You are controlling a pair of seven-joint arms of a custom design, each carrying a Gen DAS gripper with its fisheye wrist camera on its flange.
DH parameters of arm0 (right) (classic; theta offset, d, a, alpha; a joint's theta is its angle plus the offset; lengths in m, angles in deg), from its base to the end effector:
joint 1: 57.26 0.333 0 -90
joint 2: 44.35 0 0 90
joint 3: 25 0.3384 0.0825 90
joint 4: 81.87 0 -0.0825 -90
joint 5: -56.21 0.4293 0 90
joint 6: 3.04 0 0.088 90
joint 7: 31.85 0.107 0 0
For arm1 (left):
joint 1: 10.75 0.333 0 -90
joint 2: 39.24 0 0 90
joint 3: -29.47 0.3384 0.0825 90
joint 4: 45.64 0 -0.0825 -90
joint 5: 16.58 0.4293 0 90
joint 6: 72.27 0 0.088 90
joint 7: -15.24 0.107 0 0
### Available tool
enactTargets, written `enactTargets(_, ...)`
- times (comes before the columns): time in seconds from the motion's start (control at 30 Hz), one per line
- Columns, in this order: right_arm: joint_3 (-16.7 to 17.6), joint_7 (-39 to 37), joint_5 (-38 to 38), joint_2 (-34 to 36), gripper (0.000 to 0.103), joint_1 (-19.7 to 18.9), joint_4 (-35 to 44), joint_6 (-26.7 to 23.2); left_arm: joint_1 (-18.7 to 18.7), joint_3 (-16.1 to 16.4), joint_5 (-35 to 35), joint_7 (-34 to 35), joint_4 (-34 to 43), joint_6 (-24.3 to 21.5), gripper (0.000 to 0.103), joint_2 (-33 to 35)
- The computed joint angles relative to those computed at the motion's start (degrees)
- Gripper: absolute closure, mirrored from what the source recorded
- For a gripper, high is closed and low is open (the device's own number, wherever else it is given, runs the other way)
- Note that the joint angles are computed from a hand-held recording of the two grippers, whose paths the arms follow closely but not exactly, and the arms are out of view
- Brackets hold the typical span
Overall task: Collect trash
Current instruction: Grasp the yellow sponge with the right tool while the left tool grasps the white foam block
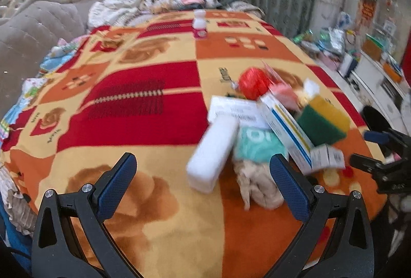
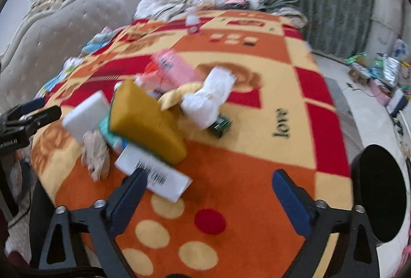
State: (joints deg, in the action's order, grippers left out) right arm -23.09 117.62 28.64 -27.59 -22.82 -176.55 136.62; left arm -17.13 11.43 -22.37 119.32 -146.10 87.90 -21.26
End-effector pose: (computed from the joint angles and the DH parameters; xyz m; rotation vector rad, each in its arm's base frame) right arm 0.5938 0.4324 0.5008 -1.7283 1.9404 -0.4833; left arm 0.6807 -0.2762 0.4855 -1.3013 2.2928 -0.9222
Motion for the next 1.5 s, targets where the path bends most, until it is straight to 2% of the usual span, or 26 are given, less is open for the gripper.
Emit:
enactTargets(0.13,1.34,-5.60,4.85,1.87,0.013,-1.17,0.55,3.99,1.53,-2.38,-4.04,5.20,-0.05,-3.37,0.003,-0.45)
enactTargets(0.23,0.89,-7.61,6.44,3.10,0.013,-0.72,1.45,5.69,0.95,-2.62,-5.94,7.02,0.57,-5.22,0.007,0.14)
enactTargets(0.3,0.88,-9.10,8.48,3.97,0.013,-0.83,2.07,6.62,0.17,-2.28,-6.31,6.87,2.02,-7.21,0.015,1.35)
enactTargets(0.37,0.58,-10.14,9.86,4.63,0.013,-0.56,2.59,6.87,-0.62,-1.88,-6.20,6.35,3.58,-9.30,0.019,2.63)
enactTargets(0.43,0.01,-10.98,10.19,5.44,0.013,-0.01,3.45,6.45,-2.64,-0.24,-3.08,4.14,3.13,-6.63,0.019,2.73)
enactTargets(0.5,-0.12,-12.24,11.13,6.10,0.014,-0.04,3.97,6.48,-2.92,-0.20,-1.85,3.62,3.46,-6.03,0.019,2.88)
enactTargets(0.6,0.34,-14.36,14.36,6.52,0.017,-0.83,4.24,7.06,-1.41,-1.83,-4.08,4.97,3.33,-5.85,0.019,2.24)
enactTargets(0.67,0.32,-15.14,15.55,6.14,0.017,-0.72,3.91,7.98,-1.50,-1.49,-3.68,5.17,2.27,-4.99,0.019,1.15)
enactTargets(0.83,0.03,-12.98,17.61,4.92,0.017,-0.35,3.46,8.63,0.32,-3.26,-8.45,10.16,0.41,-6.58,0.019,-1.19)
enactTargets(0.93,0.58,-10.96,21.07,4.80,0.016,-0.94,2.79,10.50,-0.73,-2.43,-8.79,11.10,0.08,-6.49,0.019,-1.45)
enactTargets(1.03,-0.31,-7.83,21.12,6.28,0.016,-0.10,4.71,9.04,-2.35,-0.91,-6.81,8.55,0.68,-6.57,0.019,-0.40)
enactTargets(1.1,-0.64,-5.91,21.25,7.02,0.016,0.20,5.72,8.39,-2.29,-0.98,-6.81,7.95,1.27,-7.33,0.019,0.39)
enactTargets(1.33,-0.71,-5.82,20.83,5.63,0.016,-0.02,4.34,9.73,-1.92,-1.05,-6.44,7.24,1.85,-7.35,0.019,0.90)
enactTargets(1.43,-1.23,-5.12,19.21,4.65,0.016,0.21,3.76,10.06,-0.61,-2.08,-8.86,9.32,1.09,-5.60,0.019,-0.39)
enactTargets(1.5,-1.75,-4.79,17.00,4.82,0.016,0.67,4.60,9.87,-1.36,-0.91,-7.28,8.03,1.03,-3.15,0.018,-0.74)
